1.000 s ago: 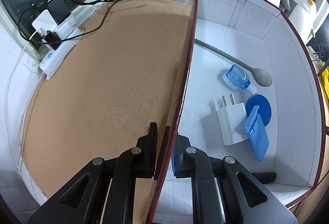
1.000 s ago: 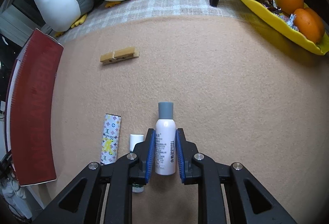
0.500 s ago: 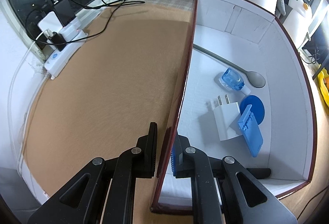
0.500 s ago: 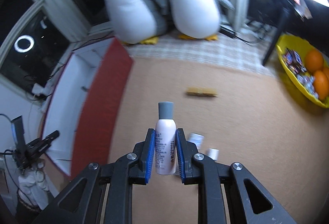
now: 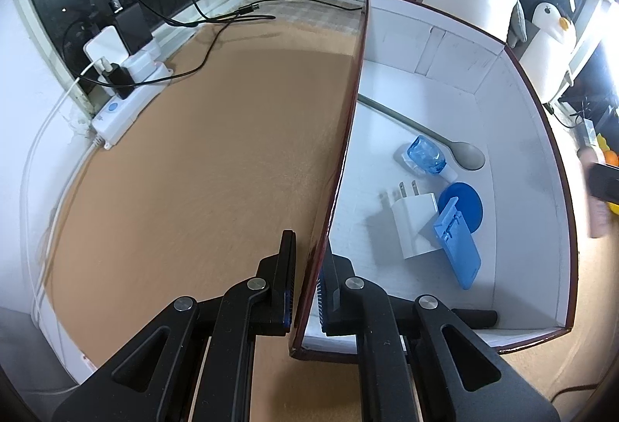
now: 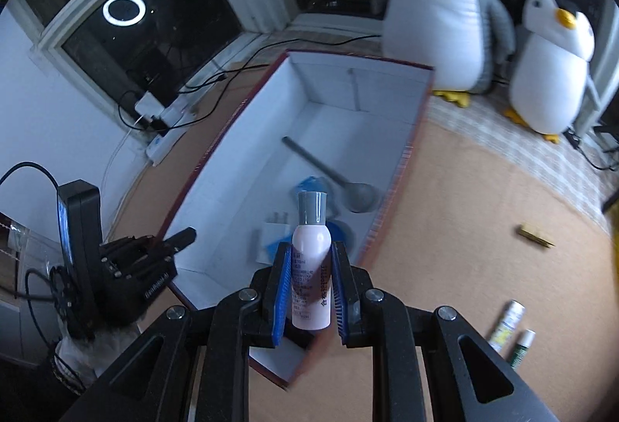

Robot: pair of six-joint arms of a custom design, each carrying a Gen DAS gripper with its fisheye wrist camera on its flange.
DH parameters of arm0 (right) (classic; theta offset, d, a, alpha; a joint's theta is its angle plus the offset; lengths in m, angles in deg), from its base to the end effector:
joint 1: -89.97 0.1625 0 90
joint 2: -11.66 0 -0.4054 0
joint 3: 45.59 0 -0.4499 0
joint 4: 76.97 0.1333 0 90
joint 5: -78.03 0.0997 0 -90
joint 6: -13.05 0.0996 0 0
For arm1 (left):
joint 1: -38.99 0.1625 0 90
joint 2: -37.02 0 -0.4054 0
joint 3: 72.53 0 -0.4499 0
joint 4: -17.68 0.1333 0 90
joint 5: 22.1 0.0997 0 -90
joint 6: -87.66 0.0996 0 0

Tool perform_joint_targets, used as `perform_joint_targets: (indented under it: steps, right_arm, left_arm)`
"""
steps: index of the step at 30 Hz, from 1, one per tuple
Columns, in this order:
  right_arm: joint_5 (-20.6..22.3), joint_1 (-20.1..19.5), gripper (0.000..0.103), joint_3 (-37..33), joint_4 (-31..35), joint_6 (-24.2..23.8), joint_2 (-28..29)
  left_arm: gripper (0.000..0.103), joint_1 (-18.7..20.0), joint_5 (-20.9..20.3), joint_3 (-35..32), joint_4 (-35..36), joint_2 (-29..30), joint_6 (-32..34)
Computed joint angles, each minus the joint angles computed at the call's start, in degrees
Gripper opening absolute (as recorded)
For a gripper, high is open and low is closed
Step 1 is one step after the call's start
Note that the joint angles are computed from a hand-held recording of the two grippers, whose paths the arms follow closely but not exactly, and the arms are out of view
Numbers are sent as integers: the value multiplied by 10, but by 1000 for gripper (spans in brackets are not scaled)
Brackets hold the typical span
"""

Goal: Organize rigid objects
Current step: 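Carry the spray bottle into the box and release it beside the spoon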

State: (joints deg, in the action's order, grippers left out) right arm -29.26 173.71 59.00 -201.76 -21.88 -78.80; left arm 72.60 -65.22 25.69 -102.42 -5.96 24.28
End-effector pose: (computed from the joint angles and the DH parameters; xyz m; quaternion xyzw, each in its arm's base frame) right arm 0.0420 -0.5678 0.4042 0.2147 -0.9490 0.1139 0.2008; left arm -0.3977 -0.5117 -0.0347 0.0318 0.8991 -0.2357 0.3675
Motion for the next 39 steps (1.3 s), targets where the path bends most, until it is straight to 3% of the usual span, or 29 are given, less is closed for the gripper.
perform_joint_targets:
  steps: [19,35,39]
  right_arm:
    - [-66,50,18,-51,-7,84,152]
    - [-93,53,18,-62,-22,92,184]
    - [-92,52,24,-60,-28,88,182]
  left_arm:
    - [7,-2,-1,25,-50,-13,17]
    - [7,-1,-1,25,-52,-12,18]
    - [7,-1,0,21,-47,-10,17]
